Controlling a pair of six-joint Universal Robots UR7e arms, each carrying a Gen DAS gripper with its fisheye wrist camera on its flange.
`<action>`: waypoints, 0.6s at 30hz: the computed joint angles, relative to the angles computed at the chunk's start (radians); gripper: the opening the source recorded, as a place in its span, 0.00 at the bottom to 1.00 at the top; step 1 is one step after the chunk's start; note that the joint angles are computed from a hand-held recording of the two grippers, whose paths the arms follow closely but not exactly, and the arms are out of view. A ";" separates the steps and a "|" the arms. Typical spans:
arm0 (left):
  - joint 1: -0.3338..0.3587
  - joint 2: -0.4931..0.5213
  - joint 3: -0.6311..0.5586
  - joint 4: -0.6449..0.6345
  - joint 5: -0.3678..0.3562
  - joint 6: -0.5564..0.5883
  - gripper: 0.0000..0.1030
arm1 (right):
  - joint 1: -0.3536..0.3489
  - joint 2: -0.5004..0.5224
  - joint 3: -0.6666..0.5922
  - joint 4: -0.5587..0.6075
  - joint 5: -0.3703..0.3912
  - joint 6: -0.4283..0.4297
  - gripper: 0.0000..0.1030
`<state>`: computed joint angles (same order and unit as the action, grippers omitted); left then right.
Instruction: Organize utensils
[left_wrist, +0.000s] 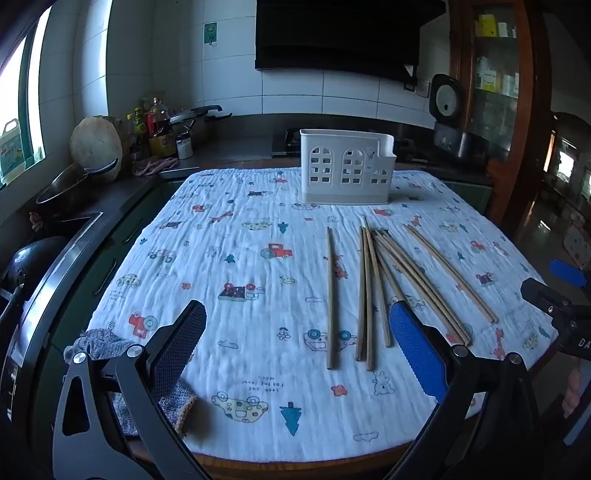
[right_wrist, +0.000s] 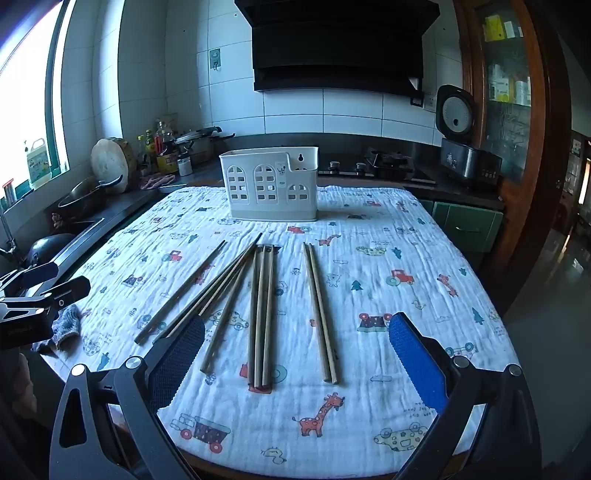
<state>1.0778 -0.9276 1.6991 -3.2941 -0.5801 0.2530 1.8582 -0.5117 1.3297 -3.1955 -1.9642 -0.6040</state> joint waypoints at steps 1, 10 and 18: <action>0.000 0.003 -0.001 -0.011 0.002 0.008 0.95 | 0.000 -0.002 0.000 0.006 0.002 0.001 0.94; 0.000 0.004 0.004 -0.023 0.006 0.014 0.95 | 0.003 0.005 0.003 -0.006 0.002 -0.006 0.94; -0.008 0.004 0.009 -0.037 0.007 0.025 0.95 | 0.005 0.003 0.002 -0.004 -0.001 -0.006 0.94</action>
<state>1.0699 -0.9240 1.7085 -3.3310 -0.5736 0.2780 1.8635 -0.5089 1.3319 -3.1995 -1.9649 -0.6101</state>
